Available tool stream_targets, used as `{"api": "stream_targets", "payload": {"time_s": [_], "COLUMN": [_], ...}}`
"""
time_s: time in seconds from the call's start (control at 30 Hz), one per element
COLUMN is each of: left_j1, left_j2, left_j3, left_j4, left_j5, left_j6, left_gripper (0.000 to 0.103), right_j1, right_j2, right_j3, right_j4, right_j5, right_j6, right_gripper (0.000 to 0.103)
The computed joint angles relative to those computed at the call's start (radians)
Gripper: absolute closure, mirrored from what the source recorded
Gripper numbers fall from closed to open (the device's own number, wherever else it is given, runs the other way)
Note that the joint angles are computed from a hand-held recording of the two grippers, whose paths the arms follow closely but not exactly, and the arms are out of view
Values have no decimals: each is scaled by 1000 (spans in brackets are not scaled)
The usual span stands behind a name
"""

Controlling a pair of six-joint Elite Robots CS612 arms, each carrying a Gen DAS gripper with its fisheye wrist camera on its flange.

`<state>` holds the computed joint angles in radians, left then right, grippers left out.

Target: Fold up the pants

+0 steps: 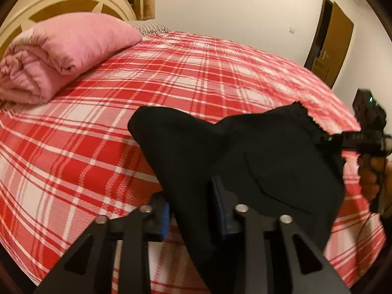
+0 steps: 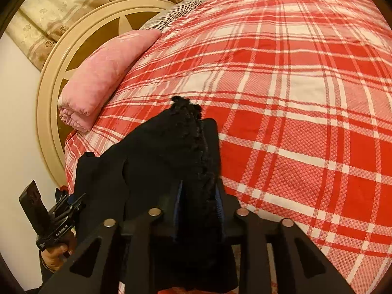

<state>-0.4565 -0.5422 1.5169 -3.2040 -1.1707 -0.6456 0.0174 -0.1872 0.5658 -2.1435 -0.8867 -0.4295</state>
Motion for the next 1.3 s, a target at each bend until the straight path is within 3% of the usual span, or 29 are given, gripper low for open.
{"api": "stream_targets", "payload": {"time_s": [0.03,0.17,0.27,0.3,0.4,0.6,0.83,0.93,1.0,1.17,1.3], "left_j1": [-4,0,-3,-1,-3,-39,-105,-136,-150,-189,-208], "left_j2": [2,11,17,16,-2,-58,-110,-135,-147,-169,-175], "left_j3": [-5,-7,-4,2,34,118,181,208,218,244,248], "left_j4": [17,25,28,25,21,21,-97,-172,-207,-340,-394], "left_j5": [22,36,82,80,88,164,224,262,281,324,344], "left_j6": [7,-11,-27,-41,-86,-137,-61,-2,29,111,164], "left_gripper": [59,43,21,19,16,12,12,11,6,2,0], "right_j1": [-1,-14,-27,-34,-43,-52,-59,-61,-60,-64,-66], "right_j2": [1,6,-29,-43,-103,-253,-427,-483,-510,-551,-566], "right_j3": [1,0,77,107,224,512,838,956,1018,1093,1122], "right_j4": [-6,-1,-103,-141,-288,-573,-948,-1125,-1221,-1264,-1281], "right_j5": [-7,33,26,26,-52,-94,-106,-119,-139,-115,-108], "right_j6": [1,20,73,101,166,160,144,138,109,53,28], "right_gripper": [61,52,48,47,47,47,46,31,29,29,29]}}
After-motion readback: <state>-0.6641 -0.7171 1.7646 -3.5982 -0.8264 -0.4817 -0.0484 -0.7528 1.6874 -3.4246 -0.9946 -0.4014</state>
